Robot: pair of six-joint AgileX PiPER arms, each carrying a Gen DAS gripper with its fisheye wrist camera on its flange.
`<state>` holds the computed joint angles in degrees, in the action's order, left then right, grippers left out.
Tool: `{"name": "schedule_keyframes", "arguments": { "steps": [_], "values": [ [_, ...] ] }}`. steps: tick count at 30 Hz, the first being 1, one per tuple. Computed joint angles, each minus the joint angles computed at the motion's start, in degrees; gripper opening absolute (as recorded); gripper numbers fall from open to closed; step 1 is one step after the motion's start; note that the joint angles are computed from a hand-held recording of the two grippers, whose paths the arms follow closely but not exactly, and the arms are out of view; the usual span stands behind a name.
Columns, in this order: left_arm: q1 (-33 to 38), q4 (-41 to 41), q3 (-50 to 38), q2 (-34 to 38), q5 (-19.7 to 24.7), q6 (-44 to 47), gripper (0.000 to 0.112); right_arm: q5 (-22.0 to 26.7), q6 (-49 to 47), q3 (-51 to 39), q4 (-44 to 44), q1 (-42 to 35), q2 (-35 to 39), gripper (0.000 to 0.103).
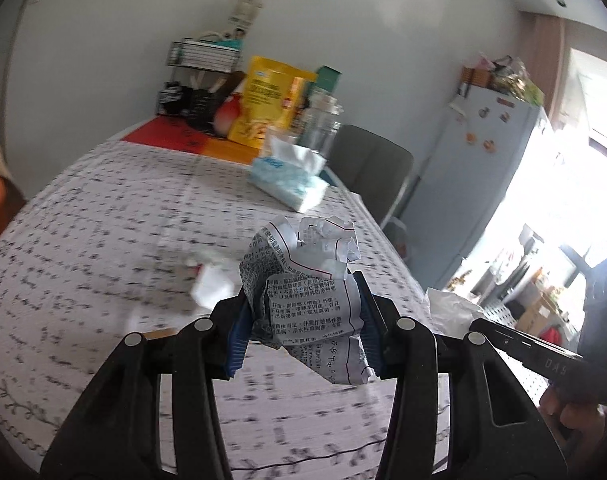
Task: Collect trash
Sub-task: 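Carry the paper and tissue in both tools over the trash bin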
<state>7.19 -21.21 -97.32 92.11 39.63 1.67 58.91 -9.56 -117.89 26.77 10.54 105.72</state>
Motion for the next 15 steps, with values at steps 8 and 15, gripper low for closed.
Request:
{"name": "schedule_keyframes", "arguments": {
  "steps": [8,15],
  "values": [
    [-9.93,4.93,-10.95,7.37,2.73,-5.33,0.047,-2.32,-3.58,7.76,3.55,-8.44,-5.4,0.012],
    [-18.45,8.7,-23.81,16.39,7.41,-8.7,0.047,-2.01,-6.16,10.86,5.96,-16.44,-6.84,0.012]
  ]
}}
